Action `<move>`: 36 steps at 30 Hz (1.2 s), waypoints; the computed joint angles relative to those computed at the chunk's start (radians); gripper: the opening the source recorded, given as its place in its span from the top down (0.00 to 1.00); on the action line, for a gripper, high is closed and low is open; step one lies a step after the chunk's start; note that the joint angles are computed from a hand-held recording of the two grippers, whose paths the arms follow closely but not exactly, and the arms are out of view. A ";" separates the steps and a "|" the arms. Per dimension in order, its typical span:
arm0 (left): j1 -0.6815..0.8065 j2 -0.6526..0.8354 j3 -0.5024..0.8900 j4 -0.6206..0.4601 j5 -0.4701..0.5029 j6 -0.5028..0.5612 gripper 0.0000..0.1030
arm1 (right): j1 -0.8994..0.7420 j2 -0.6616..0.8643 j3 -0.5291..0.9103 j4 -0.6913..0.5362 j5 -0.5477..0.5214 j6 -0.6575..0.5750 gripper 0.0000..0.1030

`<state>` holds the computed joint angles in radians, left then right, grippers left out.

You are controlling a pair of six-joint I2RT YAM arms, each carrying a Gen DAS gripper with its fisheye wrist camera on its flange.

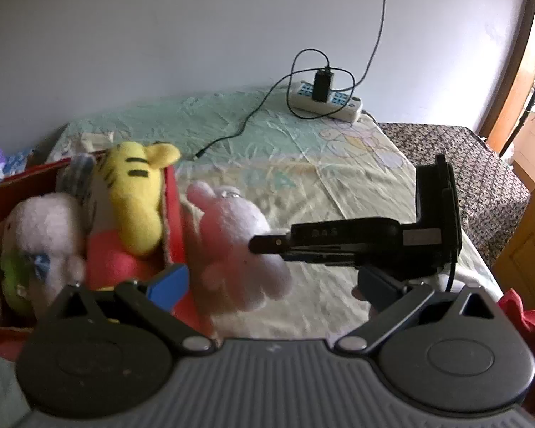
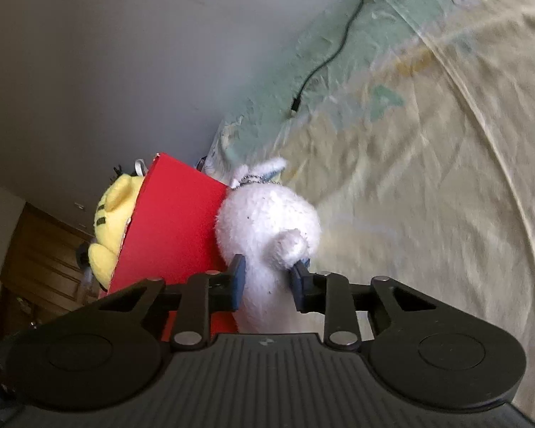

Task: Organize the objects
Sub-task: 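Lift the bunny with the right gripper off the bed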

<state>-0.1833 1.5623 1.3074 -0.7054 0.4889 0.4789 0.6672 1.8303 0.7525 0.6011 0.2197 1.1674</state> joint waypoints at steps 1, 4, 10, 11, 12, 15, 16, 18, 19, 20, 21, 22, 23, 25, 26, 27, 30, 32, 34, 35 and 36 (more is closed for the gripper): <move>-0.006 0.000 -0.002 -0.002 0.001 0.001 0.02 | 0.006 -0.016 -0.005 -0.009 0.012 -0.016 0.76; -0.032 0.001 -0.015 0.006 0.001 0.005 0.02 | 0.028 -0.088 -0.048 -0.046 0.064 -0.053 0.78; -0.068 0.040 -0.001 -0.026 0.030 0.032 0.02 | 0.091 -0.340 -0.190 -0.221 0.204 -0.071 0.78; -0.072 0.043 -0.005 -0.029 0.035 0.036 0.02 | 0.106 -0.388 -0.203 -0.277 0.232 -0.075 0.78; -0.076 0.049 -0.003 -0.037 0.041 0.042 0.02 | 0.125 -0.441 -0.212 -0.346 0.263 -0.081 0.78; -0.088 0.069 -0.003 -0.059 0.054 0.055 0.02 | 0.151 -0.507 -0.206 -0.476 0.307 -0.132 0.78; -0.093 0.072 -0.007 -0.061 0.053 0.058 0.02 | 0.167 -0.520 -0.197 -0.524 0.323 -0.149 0.78; -0.099 0.075 -0.015 -0.069 0.056 0.069 0.02 | 0.196 -0.519 -0.166 -0.609 0.347 -0.177 0.77; -0.099 0.075 -0.019 -0.074 0.059 0.075 0.02 | 0.208 -0.510 -0.150 -0.637 0.348 -0.192 0.77; -0.098 0.076 -0.021 -0.080 0.063 0.081 0.02 | 0.204 -0.488 -0.143 -0.626 0.335 -0.213 0.77; -0.097 0.076 -0.024 -0.086 0.067 0.086 0.02 | 0.210 -0.471 -0.135 -0.623 0.324 -0.228 0.77; -0.095 0.078 -0.025 -0.090 0.068 0.091 0.02 | 0.215 -0.452 -0.126 -0.615 0.313 -0.246 0.77; -0.096 0.082 -0.025 -0.090 0.066 0.090 0.02 | 0.228 -0.437 -0.118 -0.608 0.315 -0.260 0.77; -0.089 0.080 -0.033 -0.090 0.058 0.091 0.02 | 0.232 -0.424 -0.118 -0.560 0.291 -0.283 0.74; -0.082 0.079 -0.036 -0.093 0.055 0.094 0.02 | 0.225 -0.425 -0.126 -0.522 0.261 -0.280 0.74; -0.073 0.080 -0.038 -0.099 0.053 0.097 0.02 | 0.213 -0.424 -0.141 -0.472 0.221 -0.272 0.74; -0.040 0.083 -0.033 -0.126 0.052 0.113 0.02 | 0.172 -0.394 -0.172 -0.336 0.104 -0.237 0.74; -0.010 0.084 -0.031 -0.145 0.054 0.126 0.02 | 0.155 -0.357 -0.181 -0.267 0.047 -0.190 0.73; 0.012 0.081 -0.036 -0.155 0.053 0.131 0.02 | 0.139 -0.318 -0.187 -0.199 -0.002 -0.145 0.73; 0.023 0.082 -0.038 -0.158 0.050 0.131 0.02 | 0.133 -0.301 -0.188 -0.166 -0.023 -0.125 0.73; 0.031 0.082 -0.039 -0.160 0.048 0.131 0.02 | 0.135 -0.287 -0.185 -0.145 -0.035 -0.107 0.73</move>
<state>-0.1524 1.6446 1.2681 -0.8650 0.5372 0.6097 0.8020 1.5434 0.5678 0.4558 0.1845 1.0607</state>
